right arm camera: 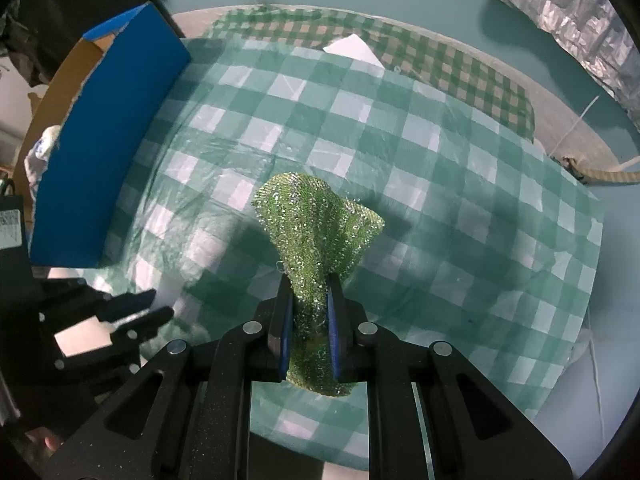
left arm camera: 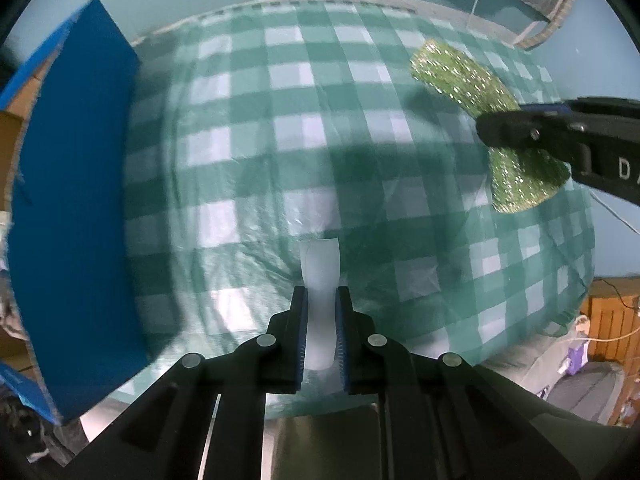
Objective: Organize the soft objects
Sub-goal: 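Carry the white foam strip in the left tool while the right tool carries the scrubber to the box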
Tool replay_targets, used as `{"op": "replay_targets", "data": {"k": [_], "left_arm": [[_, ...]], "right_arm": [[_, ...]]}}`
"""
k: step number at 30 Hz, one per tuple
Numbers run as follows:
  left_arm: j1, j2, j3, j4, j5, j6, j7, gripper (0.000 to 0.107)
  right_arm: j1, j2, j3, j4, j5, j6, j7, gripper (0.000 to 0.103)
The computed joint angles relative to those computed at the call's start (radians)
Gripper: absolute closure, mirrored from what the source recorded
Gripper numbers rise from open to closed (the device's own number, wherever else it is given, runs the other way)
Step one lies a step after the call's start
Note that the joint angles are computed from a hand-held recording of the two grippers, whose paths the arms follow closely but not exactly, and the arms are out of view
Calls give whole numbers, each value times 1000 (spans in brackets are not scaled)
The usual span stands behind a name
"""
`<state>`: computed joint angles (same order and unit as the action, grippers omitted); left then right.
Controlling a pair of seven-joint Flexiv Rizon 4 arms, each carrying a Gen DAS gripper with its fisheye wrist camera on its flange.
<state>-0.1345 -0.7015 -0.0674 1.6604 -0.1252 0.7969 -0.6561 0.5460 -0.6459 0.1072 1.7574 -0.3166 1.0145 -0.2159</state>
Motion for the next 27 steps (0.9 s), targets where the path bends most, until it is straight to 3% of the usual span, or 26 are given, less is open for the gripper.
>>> {"op": "replay_targets", "data": {"k": [27], "left_arm": [[42, 71, -23, -132, -104, -30, -2, 94]], "right_arm": [[11, 95, -4, -62, -76, -83, -29, 90]]}}
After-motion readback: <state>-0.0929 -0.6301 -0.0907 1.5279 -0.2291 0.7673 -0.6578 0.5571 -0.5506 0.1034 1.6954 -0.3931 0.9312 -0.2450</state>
